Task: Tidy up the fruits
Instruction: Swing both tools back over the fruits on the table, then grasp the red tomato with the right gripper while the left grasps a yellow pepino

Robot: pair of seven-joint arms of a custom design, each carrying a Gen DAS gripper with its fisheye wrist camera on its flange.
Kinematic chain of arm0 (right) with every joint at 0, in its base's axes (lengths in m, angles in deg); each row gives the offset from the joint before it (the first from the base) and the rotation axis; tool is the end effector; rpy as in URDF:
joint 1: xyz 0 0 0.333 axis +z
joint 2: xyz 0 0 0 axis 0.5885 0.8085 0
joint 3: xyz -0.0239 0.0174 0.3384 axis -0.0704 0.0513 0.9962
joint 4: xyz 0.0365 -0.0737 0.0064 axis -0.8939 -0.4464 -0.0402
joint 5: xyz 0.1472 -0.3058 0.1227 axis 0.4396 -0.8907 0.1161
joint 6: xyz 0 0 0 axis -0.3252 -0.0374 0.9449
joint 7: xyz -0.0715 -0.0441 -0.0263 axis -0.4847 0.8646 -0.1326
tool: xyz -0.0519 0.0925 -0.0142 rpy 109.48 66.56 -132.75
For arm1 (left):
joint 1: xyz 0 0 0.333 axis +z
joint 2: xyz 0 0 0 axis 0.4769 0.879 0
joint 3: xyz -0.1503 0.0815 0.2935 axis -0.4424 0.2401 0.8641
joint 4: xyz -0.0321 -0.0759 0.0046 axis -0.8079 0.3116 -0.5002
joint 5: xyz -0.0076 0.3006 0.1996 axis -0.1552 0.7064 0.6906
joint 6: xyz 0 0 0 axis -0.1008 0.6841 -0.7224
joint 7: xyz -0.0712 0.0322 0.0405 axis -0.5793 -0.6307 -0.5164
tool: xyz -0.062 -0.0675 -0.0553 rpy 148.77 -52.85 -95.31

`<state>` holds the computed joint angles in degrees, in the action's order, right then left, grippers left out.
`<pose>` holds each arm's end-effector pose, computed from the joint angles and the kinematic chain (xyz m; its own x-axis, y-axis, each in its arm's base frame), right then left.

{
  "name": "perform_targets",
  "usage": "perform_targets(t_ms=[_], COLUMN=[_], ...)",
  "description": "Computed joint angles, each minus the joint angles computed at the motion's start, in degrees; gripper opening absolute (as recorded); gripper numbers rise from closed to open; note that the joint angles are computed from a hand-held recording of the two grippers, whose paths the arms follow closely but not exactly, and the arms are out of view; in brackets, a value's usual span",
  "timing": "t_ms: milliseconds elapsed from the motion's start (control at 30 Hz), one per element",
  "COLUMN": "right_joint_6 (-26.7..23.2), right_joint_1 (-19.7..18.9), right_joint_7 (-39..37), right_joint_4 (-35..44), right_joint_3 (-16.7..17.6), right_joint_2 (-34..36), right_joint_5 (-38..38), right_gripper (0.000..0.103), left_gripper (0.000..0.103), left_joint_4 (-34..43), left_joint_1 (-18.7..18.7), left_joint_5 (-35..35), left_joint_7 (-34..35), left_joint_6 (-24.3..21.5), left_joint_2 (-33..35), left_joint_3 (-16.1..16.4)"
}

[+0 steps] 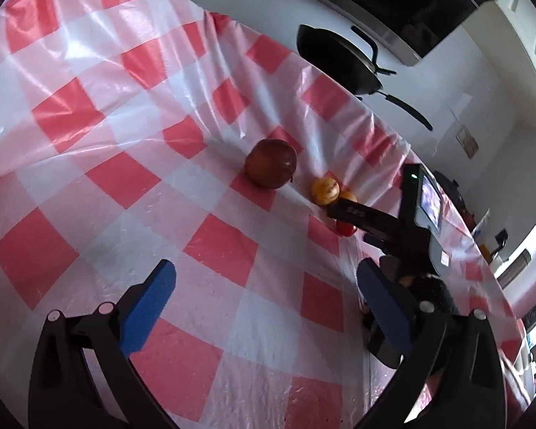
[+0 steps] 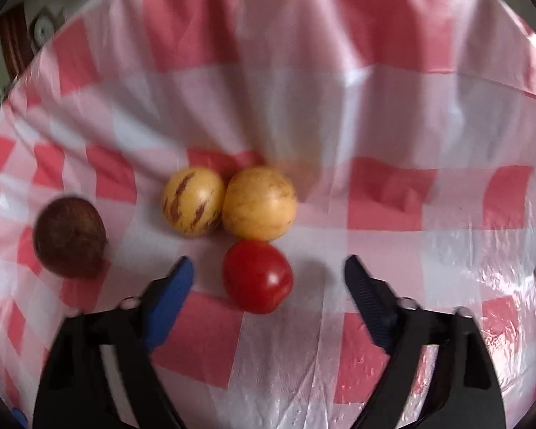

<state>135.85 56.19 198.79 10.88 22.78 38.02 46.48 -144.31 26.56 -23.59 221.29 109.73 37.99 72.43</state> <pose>0.7109 0.2113 0.4816 -0.3986 -0.9135 -0.0819 -0.7035 0.3618 -0.6116 0.5907 -0.0994 0.5066 -0.3126 -0.8005 0.5114 -0.7241 -0.1476 -0.6737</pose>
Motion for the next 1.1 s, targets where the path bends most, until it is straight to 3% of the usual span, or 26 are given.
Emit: perform_targets(t_ms=[33,67,100,167,233,333,533,600,700,800,867,967,1033,1100], right_joint_6=[1.14,1.53,3.46,7.46,15.09,23.81,26.95,26.91,27.81,29.01,28.31,26.73,26.98,27.59], right_joint_1=[-0.59,-0.25,-0.30,-0.24,0.35,2.56,3.60,2.79,0.53,-1.85,-2.99,-4.28,-4.73,-4.89], right_joint_7=[-1.24,-0.93,-0.64,1.43,6.27,16.42,35.26,42.38,53.41,55.42,53.30,48.19,45.86,46.93], right_joint_4=[-0.90,-1.71,-4.11,-9.58,-18.08,-29.44,-41.88,-43.79,-45.57,-45.62,-45.12,-44.38,-43.92,-44.25], right_joint_3=[0.76,0.41,0.41,0.29,-0.60,-2.85,-2.52,-1.98,-1.29,0.37,2.06,4.50,5.11,5.01], right_joint_2=[-0.38,-0.89,-2.21,-5.25,-9.97,-17.06,-27.20,-29.06,-30.71,-30.38,-30.11,-29.65,-29.13,-29.25], right_joint_5=[0.62,0.13,-0.21,-0.81,-3.37,-11.22,-25.73,-29.93,-36.06,-36.72,-36.13,-34.10,-32.69,-33.31], right_gripper=[0.055,0.039,0.036,0.036,0.036,0.036,0.037,0.037,0.037,0.037,0.037,0.037,0.039,0.039], left_gripper=[0.101,0.101,0.101,0.101,0.101,0.101,0.101,0.101,0.102,0.101,0.101,0.096,0.091,0.088], left_joint_4=[0.11,0.16,0.28,0.49,0.68,0.70,0.57,2.44,7.03,14.27,21.40,32.04,38.26,43.77], left_joint_1=[0.03,0.06,0.14,0.41,0.60,0.54,-1.18,-2.94,-6.32,-10.96,-16.81,-22.85,-24.57,-24.27], left_joint_5=[0.23,0.23,0.34,0.47,0.70,1.60,5.22,10.69,23.94,37.13,49.72,64.19,69.80,72.21], left_joint_7=[-0.30,-0.54,-0.98,-1.75,-2.26,-2.18,-0.53,-2.78,-11.98,-24.11,-35.50,-44.82,-48.42,-49.85], left_joint_6=[-0.23,-0.28,-0.50,-1.12,-1.62,-1.71,0.94,2.92,5.75,7.10,4.08,-3.39,-7.33,-9.71], left_joint_2=[0.10,0.18,0.31,0.55,0.73,0.76,0.63,2.40,6.86,12.97,17.88,24.31,28.01,31.23], left_joint_3=[0.06,0.08,0.14,0.23,0.26,0.09,-0.75,-1.21,-1.09,1.43,7.13,13.47,15.33,14.79])
